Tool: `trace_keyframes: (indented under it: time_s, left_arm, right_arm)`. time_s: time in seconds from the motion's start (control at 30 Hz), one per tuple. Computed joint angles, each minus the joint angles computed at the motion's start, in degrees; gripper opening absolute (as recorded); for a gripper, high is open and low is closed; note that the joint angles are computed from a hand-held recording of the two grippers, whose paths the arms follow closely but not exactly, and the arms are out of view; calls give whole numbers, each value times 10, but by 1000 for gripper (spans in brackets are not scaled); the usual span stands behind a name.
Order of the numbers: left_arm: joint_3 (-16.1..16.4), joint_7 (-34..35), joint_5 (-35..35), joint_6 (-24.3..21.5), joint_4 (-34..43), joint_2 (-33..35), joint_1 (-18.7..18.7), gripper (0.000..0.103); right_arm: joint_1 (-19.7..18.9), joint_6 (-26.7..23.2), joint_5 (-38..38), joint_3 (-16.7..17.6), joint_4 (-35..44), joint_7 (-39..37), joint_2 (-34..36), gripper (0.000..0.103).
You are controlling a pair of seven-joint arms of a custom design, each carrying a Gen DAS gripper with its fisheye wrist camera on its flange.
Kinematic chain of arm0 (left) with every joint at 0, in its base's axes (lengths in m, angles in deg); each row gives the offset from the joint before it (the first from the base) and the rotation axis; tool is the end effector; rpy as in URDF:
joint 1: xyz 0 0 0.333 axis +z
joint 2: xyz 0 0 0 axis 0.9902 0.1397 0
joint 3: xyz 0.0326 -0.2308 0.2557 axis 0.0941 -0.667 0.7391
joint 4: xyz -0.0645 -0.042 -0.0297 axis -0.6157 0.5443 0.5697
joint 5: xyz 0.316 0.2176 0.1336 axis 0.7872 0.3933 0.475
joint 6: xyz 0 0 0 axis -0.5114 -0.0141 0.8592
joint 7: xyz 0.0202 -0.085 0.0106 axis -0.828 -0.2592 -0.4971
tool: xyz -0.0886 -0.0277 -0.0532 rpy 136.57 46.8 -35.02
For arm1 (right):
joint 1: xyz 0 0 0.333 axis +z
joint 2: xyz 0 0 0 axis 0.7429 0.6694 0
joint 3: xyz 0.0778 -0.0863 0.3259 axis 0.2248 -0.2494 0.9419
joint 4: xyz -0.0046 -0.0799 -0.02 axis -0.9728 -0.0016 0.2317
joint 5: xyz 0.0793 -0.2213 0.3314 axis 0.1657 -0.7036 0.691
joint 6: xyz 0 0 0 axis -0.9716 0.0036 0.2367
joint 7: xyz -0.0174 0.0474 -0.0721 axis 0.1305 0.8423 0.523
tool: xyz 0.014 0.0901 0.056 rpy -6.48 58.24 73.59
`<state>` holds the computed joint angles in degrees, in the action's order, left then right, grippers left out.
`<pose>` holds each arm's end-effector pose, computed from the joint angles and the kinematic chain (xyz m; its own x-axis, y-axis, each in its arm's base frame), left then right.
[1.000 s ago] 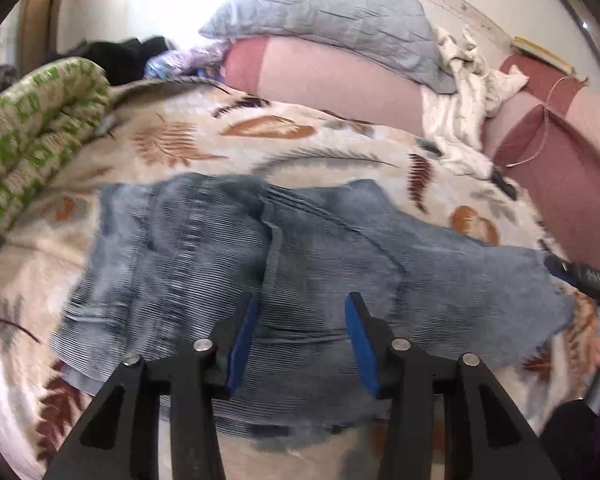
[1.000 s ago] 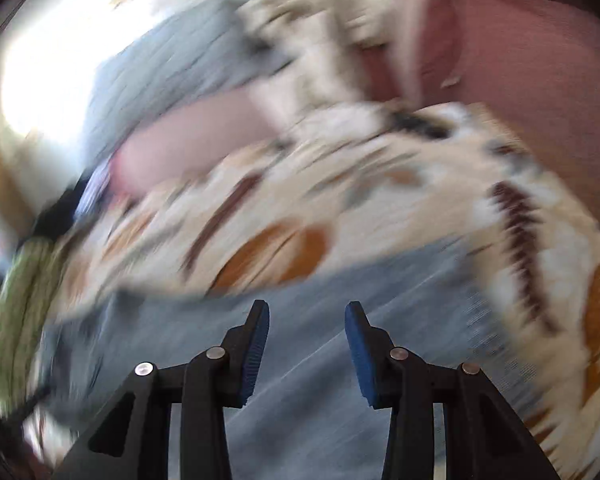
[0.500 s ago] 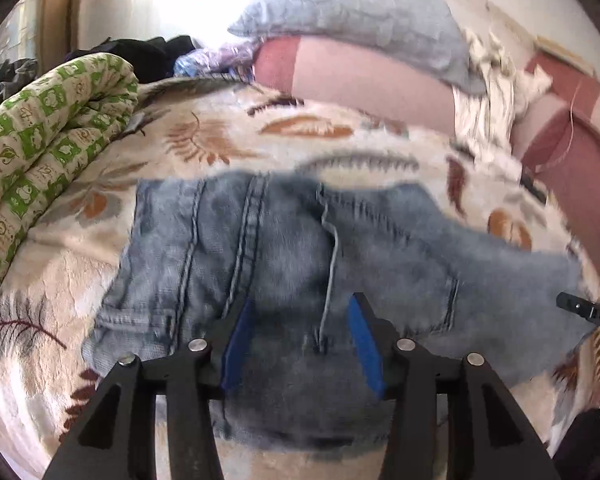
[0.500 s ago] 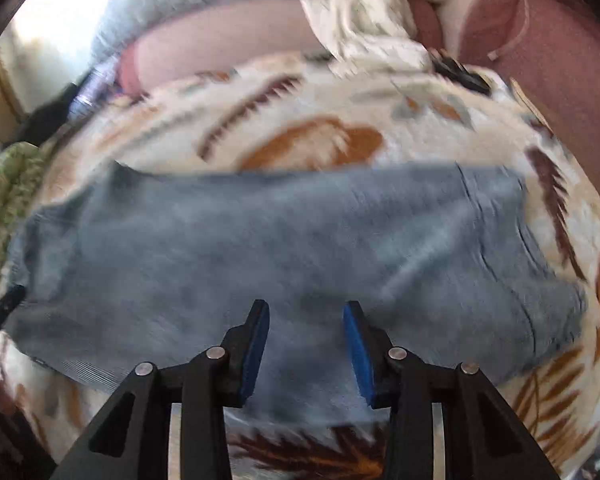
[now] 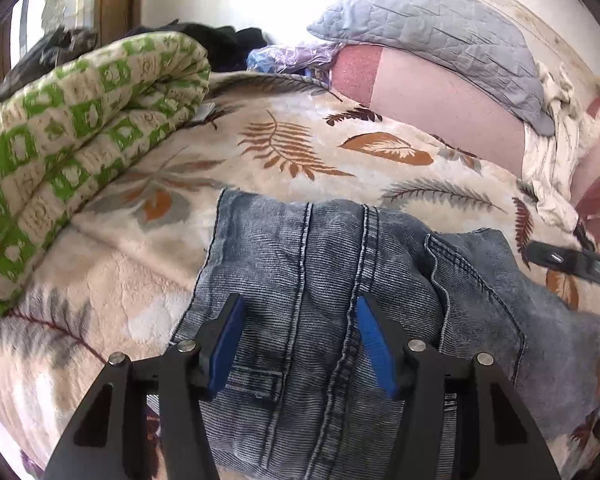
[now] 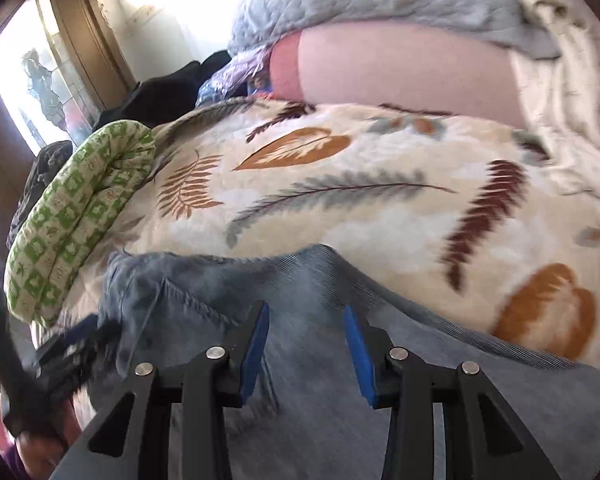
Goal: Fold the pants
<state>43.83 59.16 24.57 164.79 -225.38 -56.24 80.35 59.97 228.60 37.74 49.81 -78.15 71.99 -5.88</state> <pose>0.4389 -0.1585 0.4123 0.4208 -0.9026 0.0906 -0.6336 -0.3639 -0.6828 0.6415 0.1896 0.4520 0.5112 -0.8292 -0.2261 -0.7564 -0.3091 -0.5765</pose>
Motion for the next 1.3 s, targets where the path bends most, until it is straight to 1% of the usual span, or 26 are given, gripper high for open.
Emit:
trace_keyframes:
  time_s: [0.07, 0.13, 0.2, 0.27, 0.3, 0.37, 0.4, 0.43, 0.47, 0.5, 0.53, 0.6, 0.67, 0.8, 0.9, 1.0, 1.2, 1.3]
  left_arm:
    - [0, 16, -8, -8, 2, 1, -4, 59]
    - [5, 23, -18, 4, -2, 1, -5, 59]
    - [8, 25, -24, 14, -7, -2, -2, 59]
    - [8, 34, -34, 17, -9, -4, -1, 59]
    - [7, 44, -42, 13, -8, -4, -2, 59]
    - [8, 65, -58, 9, -9, -5, -5, 59]
    - [8, 73, -65, 10, -10, -6, -6, 59]
    - [7, 81, -70, 11, -12, -8, -6, 59]
    - [5, 90, -75, 8, -13, -10, -7, 59]
    - [3, 96, -78, 6, -14, -11, -8, 59]
    - [2, 102, -81, 4, -14, -11, -8, 59]
    - [0, 120, -91, 0, -12, -11, -11, 59]
    - [3, 145, -105, 4, -15, -16, -17, 59]
    - [-3, 156, -106, 24, -28, -36, -11, 59]
    - [2, 186, -130, 37, -31, -36, -14, 59]
    - [-3, 207, -146, 33, -29, -32, -13, 59]
    - [-10, 214, -154, 28, -27, -28, -8, 59]
    - [-13, 217, -153, 19, -24, -26, -8, 60]
  right_arm:
    - [19, 3, -48, -11, 23, 48, 24, 42]
    - [30, 5, -88, -18, 45, 82, 46, 42]
    - [53, 21, -152, -38, 60, 138, 66, 42]
    - [44, 26, -163, -30, 69, 139, 77, 42]
    - [39, 18, -165, -25, 79, 135, 85, 42]
    - [23, -23, -159, -12, 104, 118, 99, 42]
    - [17, -41, -155, -6, 116, 105, 107, 38]
    - [17, -44, -157, -6, 119, 99, 110, 32]
    - [15, -52, -156, -3, 125, 91, 113, 21]
    - [18, -49, -159, -7, 125, 94, 112, 12]
    - [25, -40, -169, -14, 124, 104, 112, 9]
    - [24, -36, -169, -14, 125, 107, 113, 7]
    - [29, -34, -179, -18, 128, 114, 114, 6]
    - [42, -14, -208, -26, 126, 132, 116, 5]
    - [45, 6, -214, -27, 125, 144, 120, 5]
    - [50, 17, -224, -32, 131, 163, 127, 4]
    - [56, 31, -242, -36, 143, 192, 141, 4]
    - [57, 29, -248, -37, 153, 203, 148, 4]
